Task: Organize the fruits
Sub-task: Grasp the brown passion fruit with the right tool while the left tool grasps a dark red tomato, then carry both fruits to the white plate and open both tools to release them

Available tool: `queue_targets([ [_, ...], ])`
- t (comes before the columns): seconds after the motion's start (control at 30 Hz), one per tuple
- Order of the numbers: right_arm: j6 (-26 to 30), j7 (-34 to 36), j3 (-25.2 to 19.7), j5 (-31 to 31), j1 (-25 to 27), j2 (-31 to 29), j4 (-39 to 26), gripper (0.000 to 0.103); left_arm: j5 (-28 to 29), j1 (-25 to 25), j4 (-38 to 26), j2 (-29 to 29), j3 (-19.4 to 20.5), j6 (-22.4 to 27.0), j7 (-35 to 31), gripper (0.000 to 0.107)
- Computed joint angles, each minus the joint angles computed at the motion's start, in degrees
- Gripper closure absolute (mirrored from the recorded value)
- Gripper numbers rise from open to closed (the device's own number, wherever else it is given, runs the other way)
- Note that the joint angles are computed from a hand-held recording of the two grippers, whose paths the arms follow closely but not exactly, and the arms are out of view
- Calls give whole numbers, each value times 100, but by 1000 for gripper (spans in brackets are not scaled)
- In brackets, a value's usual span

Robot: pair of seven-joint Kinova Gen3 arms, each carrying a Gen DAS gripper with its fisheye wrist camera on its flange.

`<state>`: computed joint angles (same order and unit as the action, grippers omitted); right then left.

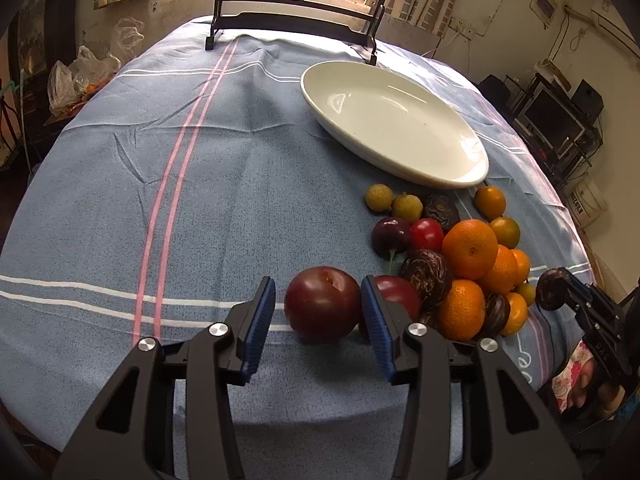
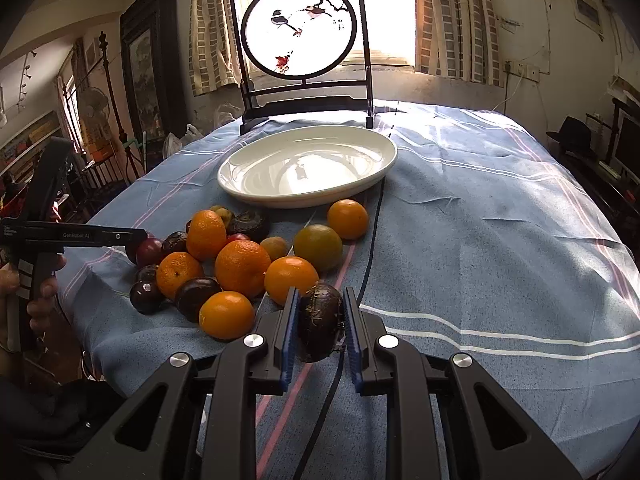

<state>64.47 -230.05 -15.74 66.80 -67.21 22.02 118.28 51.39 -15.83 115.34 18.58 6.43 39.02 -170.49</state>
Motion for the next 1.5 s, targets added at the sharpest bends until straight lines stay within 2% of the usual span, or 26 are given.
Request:
queue_targets([
  [0.07, 54, -38, -13, 9, -42, -16, 14, 82, 76, -29, 181, -124, 14, -202, -290, 55],
  [0.27, 168, -110, -57, 69, -103, -35, 32, 82, 273, -325, 243, 124, 44, -13, -1162, 49],
  [0.53, 119, 28, -57, -22, -57, -28, -45, 82, 1763, -172, 669, 118, 359, -1011, -2753, 50],
  [0.63, 66, -4, -51, -22, -46, -50, -16, 81, 1801, -15, 526, 188, 136, -814, -2749, 50],
  [0.73, 25, -80, -37, 2, -34, -47, 12, 81, 1643, 60, 412, 224, 95, -659, -2702, 66],
  [0.9, 152, -43, -52, -10, -94, -25, -27, 81, 1786, 15, 426, 250, 56, -559, -2730, 68],
  [1.03, 150, 224, -93, -187, -64, -59, -55, 80, 2198, -170, 718, 43, -66, -299, -3260, 68],
  [1.07, 64, 394, -112, -257, -2, -67, -71, 69, 2279, -231, 776, -19, -143, -136, -3390, 68],
  [1.13, 36, 469, -81, -349, -17, -28, -69, 58, 2441, -273, 875, -138, -307, 72, -3595, 68],
  [1.17, -23, 503, -64, -373, 4, -18, -56, 58, 2448, -280, 897, -187, -394, 191, -3604, 68],
  [1.27, -411, 442, 215, -293, -56, -67, 83, 56, 2467, -277, 979, -342, -576, 456, -3687, 68],
  [1.33, -811, 260, 43, -93, 290, -130, 233, 56, 2444, -280, 1030, -447, -670, 652, -3742, 68],
  [1.4, -1277, -149, -183, 254, 687, -190, 459, 56, 2420, -274, 1082, -529, -742, 810, -3822, 68],
  [1.5, -1648, -840, 110, 626, 539, -263, 748, 62, 2386, -231, 1159, -618, -818, 931, -3899, 68],
])
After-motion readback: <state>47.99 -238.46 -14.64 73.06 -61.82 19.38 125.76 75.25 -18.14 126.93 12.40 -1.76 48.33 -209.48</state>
